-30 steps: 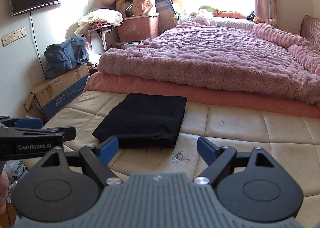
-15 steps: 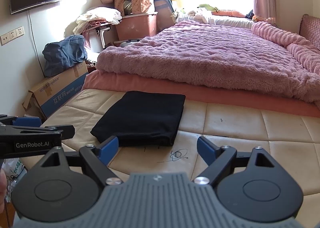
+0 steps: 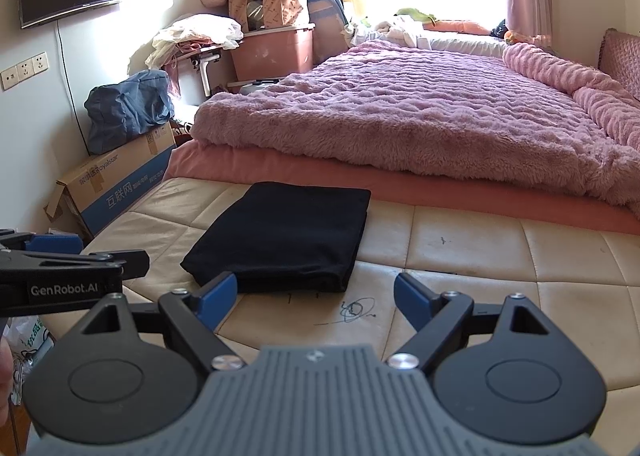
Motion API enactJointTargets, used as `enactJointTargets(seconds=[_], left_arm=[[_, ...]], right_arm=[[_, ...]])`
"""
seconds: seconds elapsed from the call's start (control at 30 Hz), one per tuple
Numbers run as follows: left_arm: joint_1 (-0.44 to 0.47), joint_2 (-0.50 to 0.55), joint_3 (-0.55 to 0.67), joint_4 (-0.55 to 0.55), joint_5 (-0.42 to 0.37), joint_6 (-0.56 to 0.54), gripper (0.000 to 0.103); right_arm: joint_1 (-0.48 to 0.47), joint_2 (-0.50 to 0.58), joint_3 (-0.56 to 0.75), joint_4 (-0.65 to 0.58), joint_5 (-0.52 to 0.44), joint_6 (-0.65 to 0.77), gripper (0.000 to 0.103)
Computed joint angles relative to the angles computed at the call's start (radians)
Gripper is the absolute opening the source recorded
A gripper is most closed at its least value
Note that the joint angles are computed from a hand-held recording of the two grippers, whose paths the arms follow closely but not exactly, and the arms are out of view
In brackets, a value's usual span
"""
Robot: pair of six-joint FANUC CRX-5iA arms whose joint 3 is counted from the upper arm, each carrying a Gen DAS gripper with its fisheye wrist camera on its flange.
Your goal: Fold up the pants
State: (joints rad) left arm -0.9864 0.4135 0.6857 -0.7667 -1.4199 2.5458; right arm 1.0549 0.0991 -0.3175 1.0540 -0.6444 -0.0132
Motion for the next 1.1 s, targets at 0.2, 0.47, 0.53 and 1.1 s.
enactJointTargets(seconds=[0.2,0.47,0.53,1.1], left_arm=[[0.001,-0.002,-0.002,0.003,0.004,0.002,0.095],[-0.002,0.002,-0.001,0.004,0.007,-0.002,0.095],[-0.002,0.002,-0.002,0.004,0.007,-0.002,0.095],[-0.004,0.008,0.007,0.003,0.006,-0.002,0.095]], right_arm=[[0.001,0.001,0.001,-0.005,0.000,0.006,0.082],[0.001,0.001,0.002,-0.009,-0.001,0.010,0.082],[0.001,0.001,0.002,-0.009,-0.001,0.010,0.082],[0.001,0.001,0.000,-0.007,0.001,0.008,0.082]])
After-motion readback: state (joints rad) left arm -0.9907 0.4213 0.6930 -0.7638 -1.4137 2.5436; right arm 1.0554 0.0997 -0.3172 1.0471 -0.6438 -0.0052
